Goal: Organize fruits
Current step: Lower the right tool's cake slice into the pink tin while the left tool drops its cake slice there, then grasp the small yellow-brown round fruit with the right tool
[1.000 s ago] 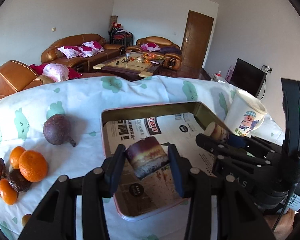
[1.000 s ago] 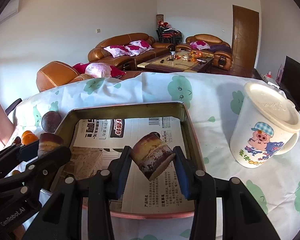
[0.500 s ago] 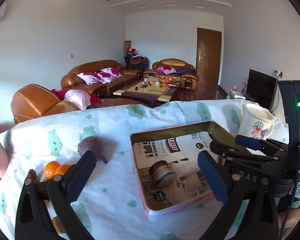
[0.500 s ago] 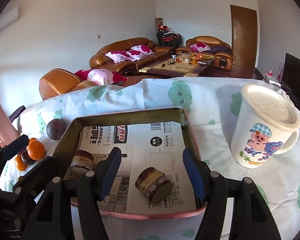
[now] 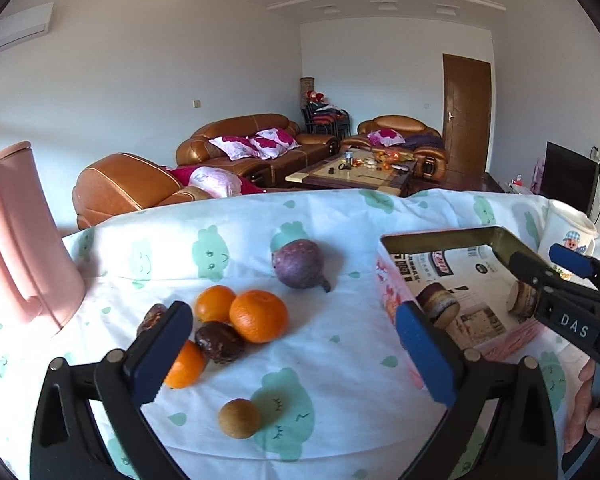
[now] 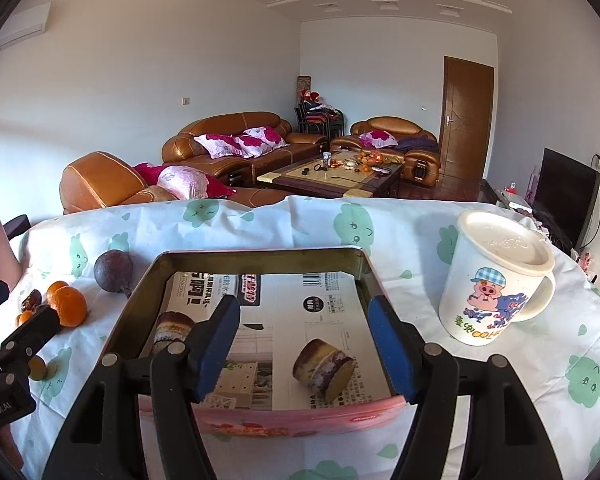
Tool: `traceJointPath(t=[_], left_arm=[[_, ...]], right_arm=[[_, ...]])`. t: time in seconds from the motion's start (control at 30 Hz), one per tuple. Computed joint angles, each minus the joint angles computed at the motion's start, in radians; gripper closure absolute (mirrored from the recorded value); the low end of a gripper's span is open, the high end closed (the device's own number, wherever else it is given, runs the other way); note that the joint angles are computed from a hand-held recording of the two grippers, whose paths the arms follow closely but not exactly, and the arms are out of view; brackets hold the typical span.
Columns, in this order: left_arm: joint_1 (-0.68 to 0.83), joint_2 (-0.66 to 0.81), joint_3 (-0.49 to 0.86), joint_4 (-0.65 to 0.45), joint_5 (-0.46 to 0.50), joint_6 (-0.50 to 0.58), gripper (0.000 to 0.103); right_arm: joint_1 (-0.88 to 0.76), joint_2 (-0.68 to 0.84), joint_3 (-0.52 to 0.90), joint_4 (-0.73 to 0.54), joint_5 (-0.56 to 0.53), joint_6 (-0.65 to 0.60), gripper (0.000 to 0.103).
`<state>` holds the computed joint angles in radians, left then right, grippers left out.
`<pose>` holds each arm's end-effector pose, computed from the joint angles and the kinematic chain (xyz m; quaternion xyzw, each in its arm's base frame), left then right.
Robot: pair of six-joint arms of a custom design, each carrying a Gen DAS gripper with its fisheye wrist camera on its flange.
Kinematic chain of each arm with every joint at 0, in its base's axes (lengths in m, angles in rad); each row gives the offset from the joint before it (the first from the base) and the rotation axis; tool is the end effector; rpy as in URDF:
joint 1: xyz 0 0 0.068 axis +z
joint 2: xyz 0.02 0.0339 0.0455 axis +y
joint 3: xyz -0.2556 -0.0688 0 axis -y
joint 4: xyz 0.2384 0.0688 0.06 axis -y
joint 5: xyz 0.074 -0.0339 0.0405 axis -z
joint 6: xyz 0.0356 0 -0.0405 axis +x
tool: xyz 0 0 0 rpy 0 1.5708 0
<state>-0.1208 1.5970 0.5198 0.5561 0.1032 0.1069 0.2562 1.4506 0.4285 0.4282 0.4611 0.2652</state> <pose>0.2848 -0.0383 0.1330 0.1239 0.8557 -0.0481 0.5001 0.2484 0.0487 0.1359 0.1111 0.8592 -0.0772 0.4934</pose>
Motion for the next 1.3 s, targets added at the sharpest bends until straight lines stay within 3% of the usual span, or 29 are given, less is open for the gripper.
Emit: traceJointPath(t=[0.13,0.4,0.67,0.8,0.87,1.03,1.23,1.3], left_arm=[[0.069,-0.004,-0.001,-0.012,0.048,0.019,0.000],[0.198,0.006,0.027,-0.035,0.106,0.089,0.000],[0.320,0.074,0.144,-0.120,0.074,0.132,0.000],[0.356,0.100,0.194,-0.181,0.074,0.163,0.000],[0.365,0.115,0.211,-0.198,0.069,0.177,0.000],[0.381,0.136,0.251,-0.236,0.041,0.203,0.000],[0.417,0.167,0.309,-0.300,0.055,0.223,0.000],[0.426,0.171,0.318,-0.324,0.090,0.236,0.000]], right_arm=[[0.094,0.007,0.000,0.014,0.090,-0.006,0.035],[0.195,0.031,0.040,-0.047,0.119,0.056,0.035],[0.283,0.088,0.101,-0.087,-0.015,0.108,0.035],[0.335,0.176,0.184,-0.105,-0.101,0.108,0.035],[0.375,0.213,0.229,-0.120,-0.058,0.093,0.034],[0.416,0.301,0.333,-0.153,-0.149,0.085,0.035],[0.438,0.452,0.521,-0.269,-0.237,0.051,0.035],[0.433,0.489,0.573,-0.311,-0.261,0.059,0.044]])
